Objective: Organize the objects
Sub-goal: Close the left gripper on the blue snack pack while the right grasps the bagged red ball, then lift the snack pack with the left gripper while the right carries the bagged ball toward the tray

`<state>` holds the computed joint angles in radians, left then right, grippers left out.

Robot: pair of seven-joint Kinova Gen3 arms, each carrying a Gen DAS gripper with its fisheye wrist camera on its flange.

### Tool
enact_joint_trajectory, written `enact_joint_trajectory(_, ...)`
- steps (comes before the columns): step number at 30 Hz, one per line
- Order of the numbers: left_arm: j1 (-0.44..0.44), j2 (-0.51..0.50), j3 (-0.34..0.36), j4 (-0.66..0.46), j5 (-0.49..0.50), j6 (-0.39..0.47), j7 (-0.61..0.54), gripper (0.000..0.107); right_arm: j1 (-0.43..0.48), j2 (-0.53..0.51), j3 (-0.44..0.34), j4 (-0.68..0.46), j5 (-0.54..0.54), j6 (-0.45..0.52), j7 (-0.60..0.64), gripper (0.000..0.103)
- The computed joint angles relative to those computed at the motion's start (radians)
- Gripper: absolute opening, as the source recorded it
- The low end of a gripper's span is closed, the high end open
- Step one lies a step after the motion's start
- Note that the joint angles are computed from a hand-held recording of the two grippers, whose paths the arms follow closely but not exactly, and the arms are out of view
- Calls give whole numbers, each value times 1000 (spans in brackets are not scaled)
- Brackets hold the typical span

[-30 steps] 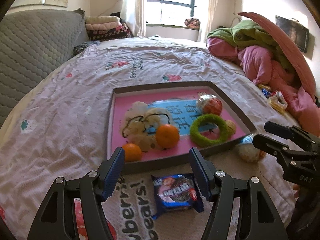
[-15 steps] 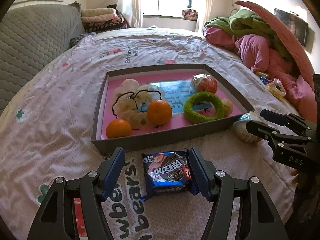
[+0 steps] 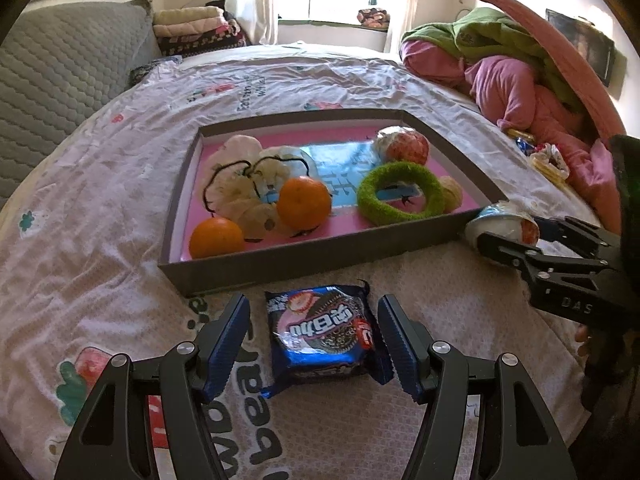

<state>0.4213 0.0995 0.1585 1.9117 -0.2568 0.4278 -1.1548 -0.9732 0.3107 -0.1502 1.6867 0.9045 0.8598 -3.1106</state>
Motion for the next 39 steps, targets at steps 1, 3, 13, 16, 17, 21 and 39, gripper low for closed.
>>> enact_joint_trajectory(1,13,5,-7,-1,-18,3,16,68,9,7,-2,-4,-12,-8,12,64)
enact_joint_trajectory(3,18,12,-6,-4,-38,7,35,68,5,19,1,-12,-16,-2,22,64)
enact_joint_trajectory(13,-6,18,-4,-3,18,3,-7,74,-11,10,13,13,26,-45,8,59)
enact_joint_trajectory(16,-26,27,8,-2,69,-6,-60,75,-7,8,10,17,29,-55,8,59)
enact_joint_trajectory(17,-27,30,7,-2,81,-7,-72,76,-6,9,9,17,29,-57,10,59)
enact_joint_trajectory(21,-33,49,9,-7,127,-3,-116,78,-8,9,8,16,32,-59,11,59)
enact_joint_trajectory(39,-100,55,25,9,344,-38,-298,58,-17,7,11,24,56,-85,2,59)
